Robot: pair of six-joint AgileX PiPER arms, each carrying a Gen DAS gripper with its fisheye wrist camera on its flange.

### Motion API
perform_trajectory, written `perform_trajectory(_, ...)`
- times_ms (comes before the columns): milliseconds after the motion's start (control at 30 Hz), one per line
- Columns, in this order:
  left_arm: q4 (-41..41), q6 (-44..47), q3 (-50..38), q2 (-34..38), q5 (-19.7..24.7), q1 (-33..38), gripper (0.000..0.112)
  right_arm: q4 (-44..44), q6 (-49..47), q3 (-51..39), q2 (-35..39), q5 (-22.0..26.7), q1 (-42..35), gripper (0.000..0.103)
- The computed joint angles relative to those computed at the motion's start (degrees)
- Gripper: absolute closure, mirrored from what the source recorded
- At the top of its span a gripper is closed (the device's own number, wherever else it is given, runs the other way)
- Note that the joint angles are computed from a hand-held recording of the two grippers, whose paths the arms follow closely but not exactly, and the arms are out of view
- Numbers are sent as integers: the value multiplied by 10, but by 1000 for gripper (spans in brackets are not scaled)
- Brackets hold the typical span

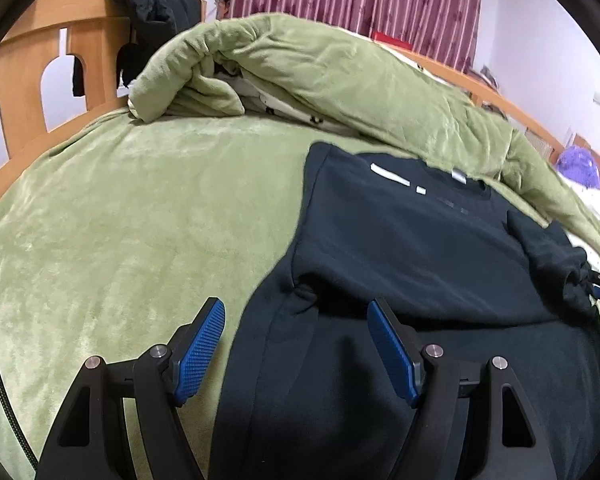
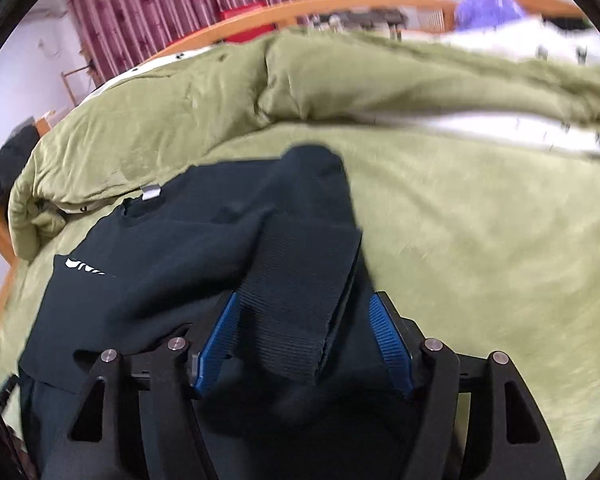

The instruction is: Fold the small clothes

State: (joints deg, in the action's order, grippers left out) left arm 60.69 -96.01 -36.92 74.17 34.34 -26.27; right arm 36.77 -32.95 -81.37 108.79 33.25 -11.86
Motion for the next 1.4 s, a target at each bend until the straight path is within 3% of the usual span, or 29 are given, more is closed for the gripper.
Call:
perform_trajectory(133,-31,38,-12,29,-3,0,40,17,1,0,27,-16,10,40)
perform_trajectory(200,-29,37,-14,28,6,-8,40,26,-22,6,19,-23,14,63)
perform_trajectory(233,-25,32,-13,26,12,-13,40,23,-26,13,12,-31,18,66)
perform_trajectory(300,-21,25,-10,21,16,-16,40,10,-30,38,-9,-70,30,86)
perform_trajectory(400,-26,25,-7,13,17,-13,40,37,-70,63,-42,-91,32,91)
perform_trajectory(633,-53,57,-4,-16,7,-1,40,-5,-32,70,-121,-84,70,93)
perform_trajectory(867,-71,79,4,-54,-2,11,40,-83,84,28,-164,-44,192,94)
perform_trajectory(1100,-99,108,15,-80,-31,62,40,-166,204,-18,-95,-37,343,92)
perform_trajectory(1200,-109,118,18,-81,-42,79,40,-188,219,-42,-56,0,382,91)
perform_trajectory(1233,-116,124,19,-80,-47,85,40,-195,221,-36,-56,-2,390,90)
perform_trajectory(1300,-124,133,18,-79,-53,90,40,-212,221,-3,-70,-26,398,76)
perform_trajectory(1400,-128,135,17,-76,-59,85,40,-177,176,62,-110,-65,370,63)
